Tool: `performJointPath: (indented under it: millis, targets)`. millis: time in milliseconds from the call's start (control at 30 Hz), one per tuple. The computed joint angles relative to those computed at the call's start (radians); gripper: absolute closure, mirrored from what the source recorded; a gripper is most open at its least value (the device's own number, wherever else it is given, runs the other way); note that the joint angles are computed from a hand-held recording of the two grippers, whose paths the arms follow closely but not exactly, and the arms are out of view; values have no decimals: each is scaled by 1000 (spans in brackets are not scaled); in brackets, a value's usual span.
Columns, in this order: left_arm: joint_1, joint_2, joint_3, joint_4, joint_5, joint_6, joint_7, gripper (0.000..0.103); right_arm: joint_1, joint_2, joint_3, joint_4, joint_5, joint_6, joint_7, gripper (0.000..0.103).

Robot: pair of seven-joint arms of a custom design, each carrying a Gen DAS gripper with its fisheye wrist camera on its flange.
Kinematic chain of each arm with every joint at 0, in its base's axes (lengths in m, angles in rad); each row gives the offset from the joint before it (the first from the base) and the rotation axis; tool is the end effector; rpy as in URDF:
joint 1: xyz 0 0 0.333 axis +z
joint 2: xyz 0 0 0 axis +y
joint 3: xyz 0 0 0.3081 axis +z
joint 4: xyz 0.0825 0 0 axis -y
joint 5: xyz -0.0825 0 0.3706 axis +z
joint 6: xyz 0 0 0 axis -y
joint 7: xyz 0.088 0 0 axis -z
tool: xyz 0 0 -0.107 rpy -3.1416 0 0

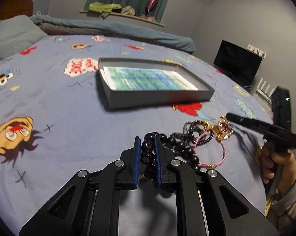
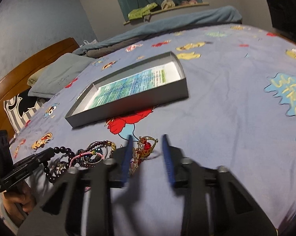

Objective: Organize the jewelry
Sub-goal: 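Grasp the red bead necklace with the right tool while the left tool lifts the bracelet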

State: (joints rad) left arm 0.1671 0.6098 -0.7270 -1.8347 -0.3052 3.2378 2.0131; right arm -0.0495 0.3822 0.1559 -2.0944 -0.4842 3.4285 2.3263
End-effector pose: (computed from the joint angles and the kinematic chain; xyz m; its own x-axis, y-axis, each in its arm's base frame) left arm 0.6280 -0.2633 0.3648 -0.4852 -0.8351 0.2594 -0.6177 0.1173 -0.7776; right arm 0.6051 0.1103 0.3545 0.0186 -0.9337 -0.3576 -0.6353 0.2651 -0.7253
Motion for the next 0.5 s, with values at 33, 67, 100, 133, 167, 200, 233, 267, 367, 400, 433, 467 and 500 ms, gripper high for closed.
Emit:
performJointPath:
  millis: [33,67,100,133,167,200,233,267,367,400,433,467,500]
  targets:
    - [5,-3,-4,-2,1,6,1,89,-16,5,15,0,-10,14,3,101]
    - [10,-3,-9,-2,3,9,2,89,2,-1,-4,-7,-1,31,-2,102]
    - [12,-6,-9,-2,6,13,2,89,37,-10,-39,-18,19,51,-15,102]
    - [14,-9,-10,-2,11,16,1,89,72,-22,-73,-30,43,77,-33,102]
    - [18,-12,-14,0,16,18,2,89,111,-34,-107,-39,71,91,-55,102]
    - [26,-12,-21,1,22,18,4,89,155,-50,-146,-49,107,104,-92,102]
    - [28,-12,-23,3,28,19,5,89,169,-58,-156,-49,121,104,-109,102]
    - [35,-13,-31,6,34,20,8,89,189,-68,-171,-50,141,107,-133,102]
    - [47,-18,-45,13,48,27,11,89,265,-97,-229,-64,243,134,-235,102]
    - [62,-18,-63,13,55,30,14,89,277,-103,-235,-67,268,141,-263,102]
    - [73,-19,-75,12,63,35,16,89,288,-111,-240,-68,289,142,-293,102]
    - [81,-21,-86,11,70,38,17,89,291,-116,-238,-66,304,140,-314,102]
    - [90,-21,-96,14,78,38,16,89,283,-119,-229,-65,308,140,-320,102]
